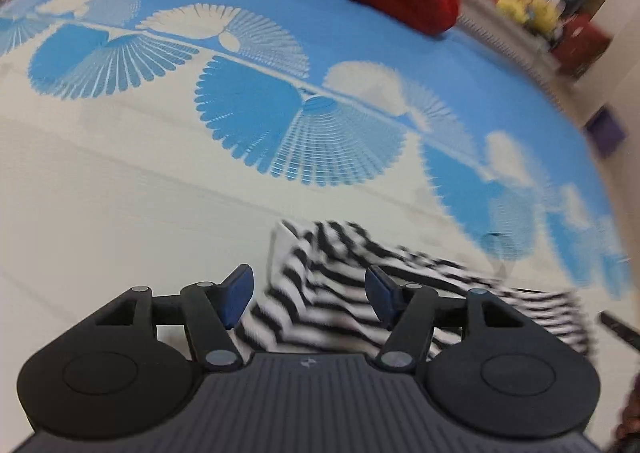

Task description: Fold small clothes

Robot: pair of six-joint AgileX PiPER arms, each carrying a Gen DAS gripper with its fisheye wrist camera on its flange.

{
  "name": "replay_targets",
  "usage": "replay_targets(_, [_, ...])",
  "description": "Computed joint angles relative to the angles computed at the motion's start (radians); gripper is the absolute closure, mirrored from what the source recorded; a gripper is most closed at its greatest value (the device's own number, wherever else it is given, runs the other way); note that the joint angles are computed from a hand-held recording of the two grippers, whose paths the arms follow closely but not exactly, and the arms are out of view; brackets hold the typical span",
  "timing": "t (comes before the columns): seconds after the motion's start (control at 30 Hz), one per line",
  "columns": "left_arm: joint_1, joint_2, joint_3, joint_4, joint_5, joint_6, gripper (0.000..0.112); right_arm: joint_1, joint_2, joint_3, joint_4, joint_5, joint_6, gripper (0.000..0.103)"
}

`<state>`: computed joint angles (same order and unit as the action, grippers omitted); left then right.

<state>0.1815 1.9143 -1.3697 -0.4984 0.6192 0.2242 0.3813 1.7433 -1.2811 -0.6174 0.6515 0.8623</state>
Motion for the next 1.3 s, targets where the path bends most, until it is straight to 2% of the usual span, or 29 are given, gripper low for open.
replay_targets(0.07, [0.062,-0.081,0.075,-0.133,0.051,0.146,0.045,-0.031,-0.089,0.025,0.111,0.029,-0.054,0.062])
replay_targets(0.13, [0.132,-0.155,0.149,-0.227,0.119,0.253,0.045,-0.080,-0.217,0.117,0.260,0.009,-0.165,0.061])
replay_targets(0.2, [0.191,-0.207,0.211,-0.253,0.187,0.308,0.045,-0.112,-0.311,0.210,0.352,0.005,-0.255,0.060])
replay_targets(0.3, [0.248,-0.259,0.308,-0.225,0.221,0.355,0.046,-0.165,-0.412,0.367,0.460,-0.019,-0.346,0.059])
replay_targets(0.37, [0.266,-0.252,0.319,-0.180,0.245,0.319,0.046,-0.214,-0.405,0.388,0.565,0.032,-0.402,0.060])
replay_targets(0.43, [0.265,-0.249,0.327,-0.133,0.233,0.313,0.046,-0.238,-0.433,0.420,0.612,0.005,-0.448,0.060])
replay_targets(0.5, [0.253,-0.226,0.319,-0.063,0.233,0.261,0.046,-0.238,-0.429,0.424,0.598,0.034,-0.448,0.060])
replay_targets(0.6, [0.260,-0.198,0.310,-0.043,0.246,0.249,0.046,-0.250,-0.404,0.417,0.636,0.068,-0.490,0.060])
replay_targets(0.87, [0.230,-0.135,0.279,0.030,0.260,0.225,0.047,-0.220,-0.333,0.411,0.591,0.109,-0.546,0.060])
replay_targets(0.93, [0.231,-0.128,0.277,0.022,0.270,0.246,0.055,-0.241,-0.332,0.415,0.627,0.106,-0.596,0.063])
replay_targets(0.97, [0.231,-0.127,0.278,0.012,0.274,0.261,0.068,-0.253,-0.336,0.415,0.654,0.104,-0.631,0.074])
replay_targets(1.0, [0.227,-0.123,0.277,-0.001,0.276,0.278,0.088,-0.261,-0.344,0.420,0.676,0.098,-0.661,0.088])
replay_targets(1.07, [0.235,-0.129,0.279,-0.039,0.284,0.327,0.110,-0.286,-0.383,0.437,0.727,0.063,-0.728,0.093])
replay_targets(1.17, [0.326,-0.164,0.304,-0.214,0.301,0.449,0.111,-0.355,-0.480,0.482,0.825,-0.014,-0.794,0.094])
replay_targets(1.2, [0.350,-0.172,0.302,-0.228,0.307,0.453,0.111,-0.372,-0.498,0.487,0.813,-0.017,-0.778,0.094])
replay_targets(1.23, [0.355,-0.174,0.306,-0.202,0.289,0.432,0.111,-0.368,-0.498,0.486,0.771,-0.008,-0.745,0.094])
replay_targets(1.3, [0.317,-0.150,0.294,-0.053,0.264,0.303,0.110,-0.358,-0.448,0.468,0.725,0.048,-0.721,0.094])
